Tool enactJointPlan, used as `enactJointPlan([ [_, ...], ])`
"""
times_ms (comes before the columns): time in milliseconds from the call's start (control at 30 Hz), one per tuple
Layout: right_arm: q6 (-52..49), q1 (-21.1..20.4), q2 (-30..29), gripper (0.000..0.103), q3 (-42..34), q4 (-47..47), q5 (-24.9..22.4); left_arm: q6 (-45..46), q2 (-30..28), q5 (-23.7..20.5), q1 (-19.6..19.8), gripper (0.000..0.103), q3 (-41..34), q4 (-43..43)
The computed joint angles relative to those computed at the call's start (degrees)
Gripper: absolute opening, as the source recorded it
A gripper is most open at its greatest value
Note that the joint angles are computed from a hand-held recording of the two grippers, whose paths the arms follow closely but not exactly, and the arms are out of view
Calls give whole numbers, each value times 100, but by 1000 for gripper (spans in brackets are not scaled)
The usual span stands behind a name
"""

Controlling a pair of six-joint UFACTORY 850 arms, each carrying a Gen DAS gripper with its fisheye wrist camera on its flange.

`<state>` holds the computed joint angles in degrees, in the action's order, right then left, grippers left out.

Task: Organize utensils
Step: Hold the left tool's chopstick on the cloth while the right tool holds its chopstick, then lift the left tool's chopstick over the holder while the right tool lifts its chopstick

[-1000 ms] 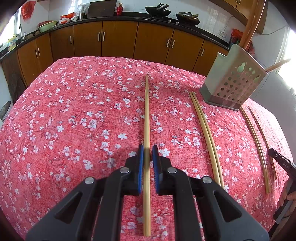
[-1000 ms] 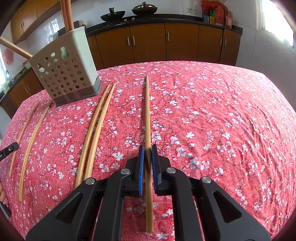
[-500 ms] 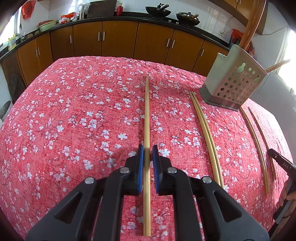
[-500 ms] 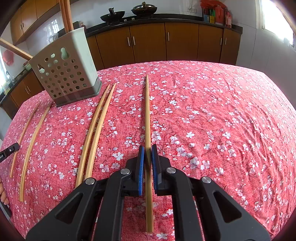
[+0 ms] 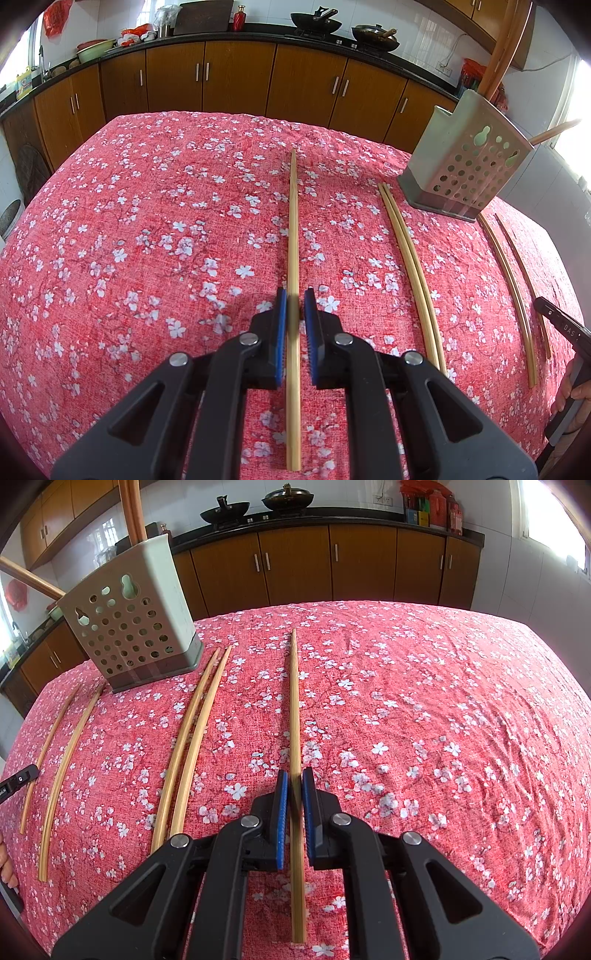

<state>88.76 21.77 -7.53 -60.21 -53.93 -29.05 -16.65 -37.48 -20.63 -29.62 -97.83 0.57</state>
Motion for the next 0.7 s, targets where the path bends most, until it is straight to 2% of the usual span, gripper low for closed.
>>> enactJointPlan([
  [200,30,107,70,9,75,-16,-96,-371,62,-68,-101,12,70,546],
  [500,293,99,241,7,255,-63,118,-530,230,-49,-164,8,300,803],
  [700,1065,227,588,7,386,-851,-45,-583,497,229,-181,8,465,948],
])
